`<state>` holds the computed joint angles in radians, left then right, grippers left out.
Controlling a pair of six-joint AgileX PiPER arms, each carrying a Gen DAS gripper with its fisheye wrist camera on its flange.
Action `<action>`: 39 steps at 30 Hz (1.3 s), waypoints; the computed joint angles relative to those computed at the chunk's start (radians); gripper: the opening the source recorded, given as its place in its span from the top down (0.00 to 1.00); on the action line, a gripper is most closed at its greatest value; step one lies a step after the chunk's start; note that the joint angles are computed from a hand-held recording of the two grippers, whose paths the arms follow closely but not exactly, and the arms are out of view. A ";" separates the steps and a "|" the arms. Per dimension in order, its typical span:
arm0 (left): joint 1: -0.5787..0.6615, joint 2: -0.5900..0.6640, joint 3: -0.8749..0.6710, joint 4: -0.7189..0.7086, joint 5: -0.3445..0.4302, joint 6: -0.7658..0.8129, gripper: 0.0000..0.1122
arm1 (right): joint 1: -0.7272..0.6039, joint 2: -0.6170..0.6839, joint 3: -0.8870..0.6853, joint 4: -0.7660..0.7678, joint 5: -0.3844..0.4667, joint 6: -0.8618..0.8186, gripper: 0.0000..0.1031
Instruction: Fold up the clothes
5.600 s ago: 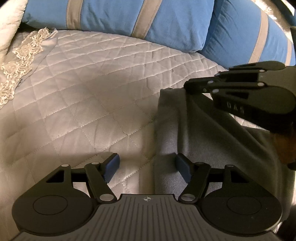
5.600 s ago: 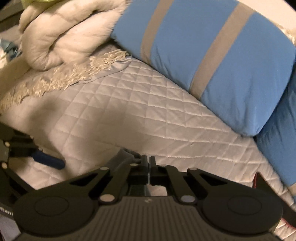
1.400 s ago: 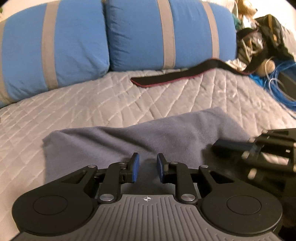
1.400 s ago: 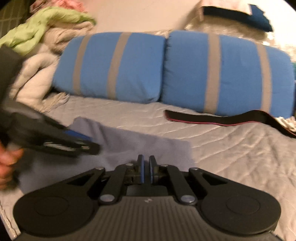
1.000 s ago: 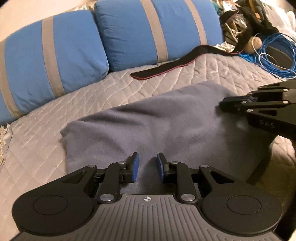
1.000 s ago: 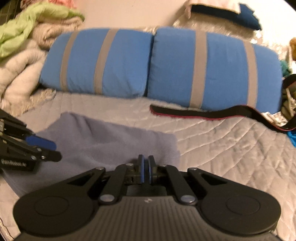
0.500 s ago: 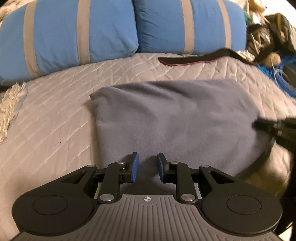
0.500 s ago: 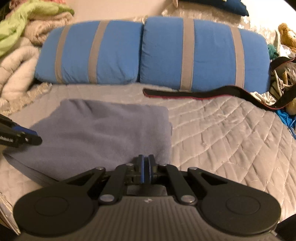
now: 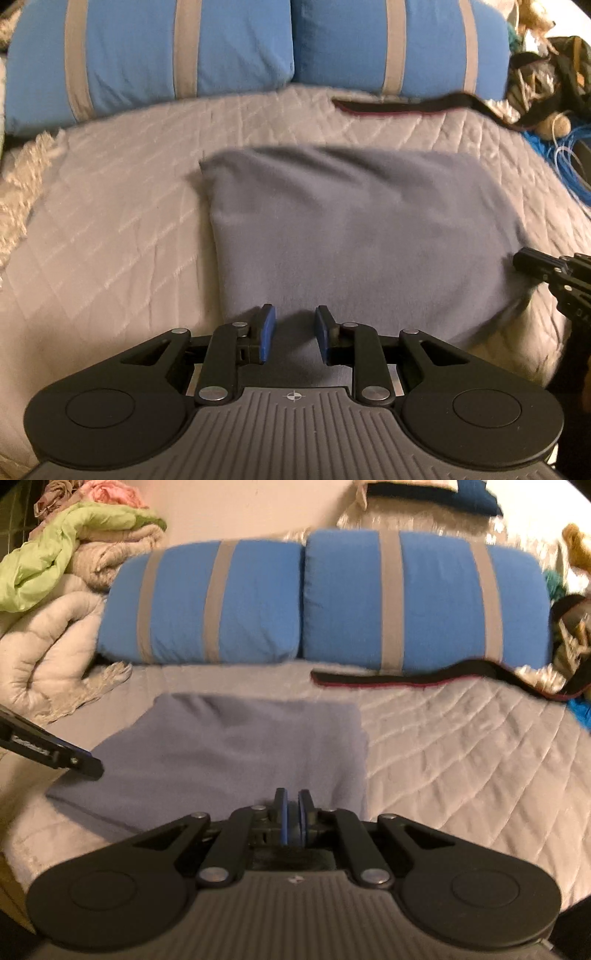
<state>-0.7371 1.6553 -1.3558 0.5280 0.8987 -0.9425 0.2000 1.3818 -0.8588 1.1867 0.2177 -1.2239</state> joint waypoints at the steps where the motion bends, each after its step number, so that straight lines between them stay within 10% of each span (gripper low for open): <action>1: -0.004 0.000 -0.004 0.017 -0.004 -0.007 0.79 | 0.002 0.015 -0.018 0.002 -0.017 -0.003 0.79; 9: 0.017 0.039 -0.053 0.028 -0.011 -0.004 0.77 | -0.038 0.249 -0.306 -0.091 0.011 0.065 0.79; 16: 0.074 0.034 -0.016 0.049 -0.089 -0.058 0.76 | -0.052 0.398 -0.506 -0.562 0.156 0.563 0.79; 23: 0.166 0.049 -0.042 -0.002 -0.133 -0.031 0.71 | -0.118 0.381 -0.485 -0.442 0.203 0.531 0.59; 28: 0.347 0.043 -0.027 -0.357 -0.218 0.207 0.63 | -0.262 0.453 -0.584 -0.277 0.489 0.558 0.20; 32: 0.499 0.050 0.004 -0.757 -0.234 0.488 0.50 | -0.332 0.571 -0.722 -0.199 0.754 0.646 0.10; 39: 0.581 0.064 0.018 -0.971 -0.194 0.696 0.42 | -0.331 0.602 -0.776 -0.239 0.830 0.670 0.06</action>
